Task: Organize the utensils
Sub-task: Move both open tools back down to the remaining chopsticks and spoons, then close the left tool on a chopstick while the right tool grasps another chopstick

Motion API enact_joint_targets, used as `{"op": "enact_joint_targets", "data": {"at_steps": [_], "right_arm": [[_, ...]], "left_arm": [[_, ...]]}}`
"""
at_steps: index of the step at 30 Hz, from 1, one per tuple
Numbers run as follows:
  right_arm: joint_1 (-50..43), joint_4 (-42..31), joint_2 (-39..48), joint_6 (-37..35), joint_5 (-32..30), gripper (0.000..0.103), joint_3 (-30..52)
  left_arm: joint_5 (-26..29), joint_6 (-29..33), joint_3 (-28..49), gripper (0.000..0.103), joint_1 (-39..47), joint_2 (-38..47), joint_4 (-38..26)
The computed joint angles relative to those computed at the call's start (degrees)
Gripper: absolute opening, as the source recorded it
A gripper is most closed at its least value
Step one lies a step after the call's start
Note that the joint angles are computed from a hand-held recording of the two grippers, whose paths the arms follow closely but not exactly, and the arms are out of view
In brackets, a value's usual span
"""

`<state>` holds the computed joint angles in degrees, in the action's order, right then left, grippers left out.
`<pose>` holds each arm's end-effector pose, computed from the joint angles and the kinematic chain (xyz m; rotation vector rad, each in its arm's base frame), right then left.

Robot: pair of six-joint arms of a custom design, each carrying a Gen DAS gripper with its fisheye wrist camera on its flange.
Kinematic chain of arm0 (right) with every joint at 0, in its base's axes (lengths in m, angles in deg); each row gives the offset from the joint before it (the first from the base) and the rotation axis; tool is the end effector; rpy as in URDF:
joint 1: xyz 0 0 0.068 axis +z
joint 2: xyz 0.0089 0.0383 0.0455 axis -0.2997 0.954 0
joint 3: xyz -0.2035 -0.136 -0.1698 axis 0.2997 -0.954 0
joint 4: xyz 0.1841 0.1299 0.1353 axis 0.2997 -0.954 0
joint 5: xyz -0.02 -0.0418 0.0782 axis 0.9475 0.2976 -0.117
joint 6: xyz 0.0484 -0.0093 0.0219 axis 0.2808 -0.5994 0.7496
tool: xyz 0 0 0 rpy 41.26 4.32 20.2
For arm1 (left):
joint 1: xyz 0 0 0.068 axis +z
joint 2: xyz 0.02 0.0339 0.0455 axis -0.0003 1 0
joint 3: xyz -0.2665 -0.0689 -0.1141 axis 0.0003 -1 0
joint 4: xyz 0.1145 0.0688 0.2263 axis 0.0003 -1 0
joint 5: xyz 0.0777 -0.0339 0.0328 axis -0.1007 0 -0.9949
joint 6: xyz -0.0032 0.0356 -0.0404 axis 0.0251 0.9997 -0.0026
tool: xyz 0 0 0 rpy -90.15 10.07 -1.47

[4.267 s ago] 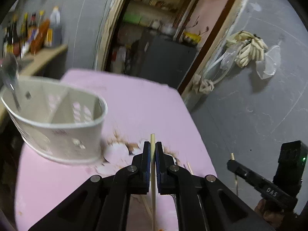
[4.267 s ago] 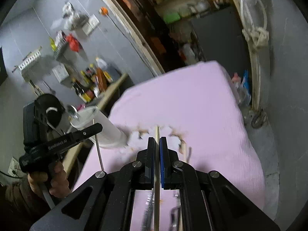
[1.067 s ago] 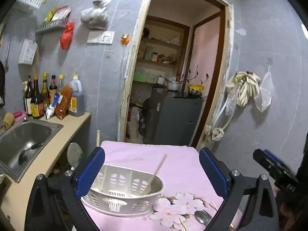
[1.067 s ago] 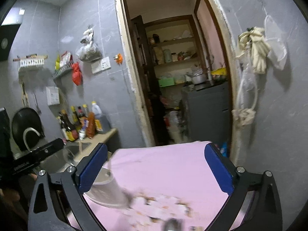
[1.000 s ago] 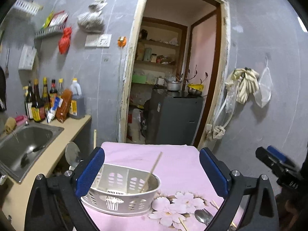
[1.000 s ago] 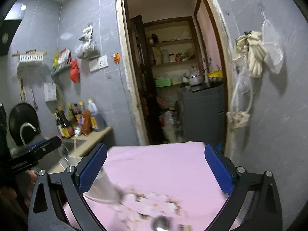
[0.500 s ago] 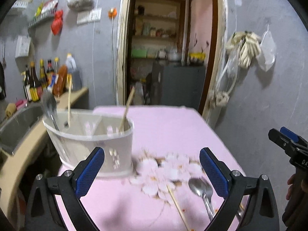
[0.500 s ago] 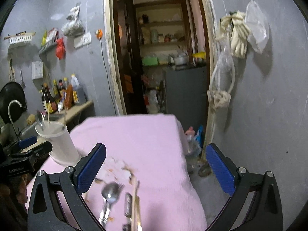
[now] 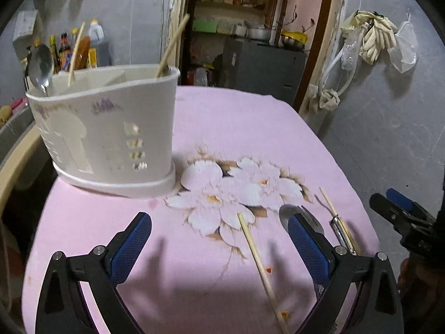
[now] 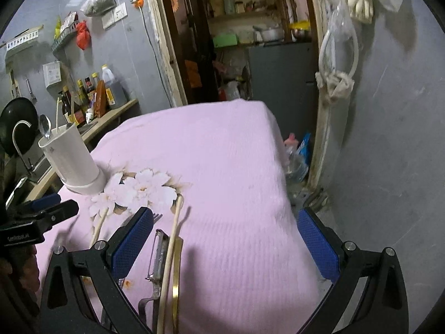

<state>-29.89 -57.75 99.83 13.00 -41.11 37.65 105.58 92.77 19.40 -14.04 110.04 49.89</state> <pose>0.1958 -0.0432 0.1819 0.5542 2.1402 0.0429 0.2919 -0.0837 0.2075 0.5732 2.3056 -0.4121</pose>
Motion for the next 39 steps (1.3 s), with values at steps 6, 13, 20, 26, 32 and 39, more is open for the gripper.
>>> {"op": "enact_joint_targets", "data": {"at_steps": [6,13,20,26,32,39], "right_arm": [[-1.7,4.4,7.2,0.1,-5.8,0.094,0.5],[-1.6,5.0,13.6,-0.8,-10.5,0.072,2.7],[-2.3,3.3,18.4,-3.4,-15.3,0.051,7.0],[-1.3,0.3,22.8,-5.8,-17.5,0.036,11.3],[-1.8,-4.9,26.3,-7.0,-21.0,0.032,16.1],[-1.3,-9.2,26.9,-5.4,-22.3,0.008,19.5]], "left_arm": [[1.6,0.1,1.2,0.076,-1.2,3.5,-1.6],[3.0,-0.2,3.9,0.042,-3.0,7.5,-4.4],[2.2,-1.2,6.0,0.03,-3.6,9.3,-6.0],[1.3,-1.0,7.8,0.021,-4.4,10.5,-8.1],[1.6,0.2,13.1,0.013,-5.0,13.3,-14.5],[3.2,0.0,15.5,0.008,-4.1,14.1,-18.2]]}}
